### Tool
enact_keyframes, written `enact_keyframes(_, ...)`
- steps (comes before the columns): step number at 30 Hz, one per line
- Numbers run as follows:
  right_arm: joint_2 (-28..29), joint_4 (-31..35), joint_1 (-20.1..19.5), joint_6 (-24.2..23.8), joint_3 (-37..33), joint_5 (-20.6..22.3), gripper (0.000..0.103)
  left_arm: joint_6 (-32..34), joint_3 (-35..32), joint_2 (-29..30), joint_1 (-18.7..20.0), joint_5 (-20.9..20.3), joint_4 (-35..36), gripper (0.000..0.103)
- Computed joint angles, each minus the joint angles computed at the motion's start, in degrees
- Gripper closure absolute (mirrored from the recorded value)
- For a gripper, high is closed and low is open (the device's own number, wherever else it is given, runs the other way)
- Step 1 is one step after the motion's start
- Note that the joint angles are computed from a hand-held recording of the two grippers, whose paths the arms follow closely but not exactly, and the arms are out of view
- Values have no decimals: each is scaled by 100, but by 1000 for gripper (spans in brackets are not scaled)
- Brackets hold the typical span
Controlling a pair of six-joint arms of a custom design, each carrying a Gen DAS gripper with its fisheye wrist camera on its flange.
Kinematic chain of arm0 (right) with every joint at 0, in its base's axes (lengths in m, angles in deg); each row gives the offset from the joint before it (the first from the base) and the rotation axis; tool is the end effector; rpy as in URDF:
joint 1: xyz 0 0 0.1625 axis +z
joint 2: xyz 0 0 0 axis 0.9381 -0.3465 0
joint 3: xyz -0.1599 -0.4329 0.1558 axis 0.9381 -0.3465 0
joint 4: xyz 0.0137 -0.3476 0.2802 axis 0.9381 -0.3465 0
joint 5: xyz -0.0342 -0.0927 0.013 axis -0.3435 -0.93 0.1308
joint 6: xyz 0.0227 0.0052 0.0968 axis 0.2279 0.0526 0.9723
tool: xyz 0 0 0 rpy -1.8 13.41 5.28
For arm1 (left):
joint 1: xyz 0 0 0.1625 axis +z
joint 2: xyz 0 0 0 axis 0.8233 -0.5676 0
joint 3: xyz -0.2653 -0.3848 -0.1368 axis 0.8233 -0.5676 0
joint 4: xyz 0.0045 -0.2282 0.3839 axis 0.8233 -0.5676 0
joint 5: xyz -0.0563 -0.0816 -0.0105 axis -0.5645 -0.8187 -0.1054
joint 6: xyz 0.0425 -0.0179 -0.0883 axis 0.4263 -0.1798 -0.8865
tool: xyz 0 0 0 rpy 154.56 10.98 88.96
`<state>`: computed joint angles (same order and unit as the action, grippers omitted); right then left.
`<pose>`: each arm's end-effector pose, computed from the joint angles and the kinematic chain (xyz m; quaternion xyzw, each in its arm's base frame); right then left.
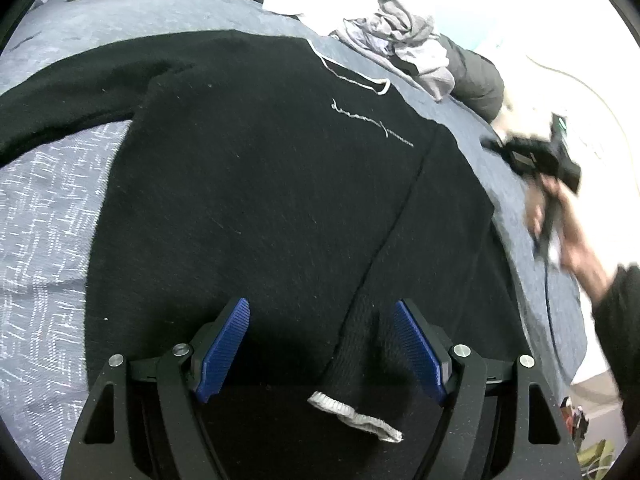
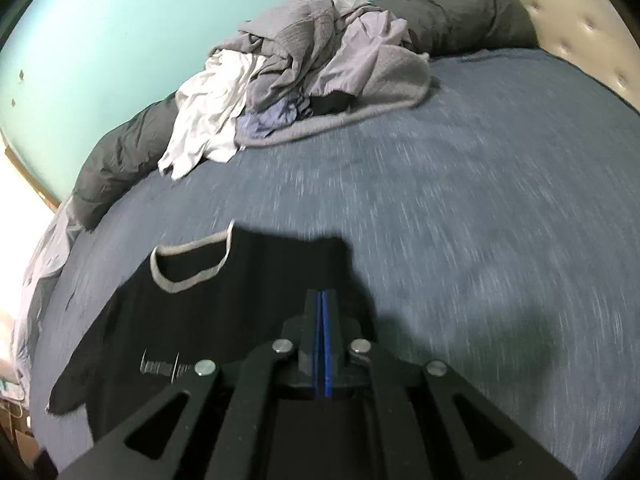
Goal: Fold clothes
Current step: 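Move the left tool to the other sleeve and reach for its white cuff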
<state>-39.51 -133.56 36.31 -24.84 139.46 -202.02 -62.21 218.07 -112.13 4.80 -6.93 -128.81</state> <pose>0.2433 -0.5619 0.2143 0.0124 -0.9026 0.3738 0.2133 -0.0492 -0.4228 0.3026 0.1449 0.9637 -0.1936 0.1131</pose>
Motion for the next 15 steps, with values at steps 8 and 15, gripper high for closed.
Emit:
enact_keyframes(8,-239,-376,540,468,1066,-172,90,-313,-118,-146,-6,262,96,24)
enact_keyframes(15,-183,-919,942,861,1572,-151,70,-609,-429,-686,-29,657,863,24)
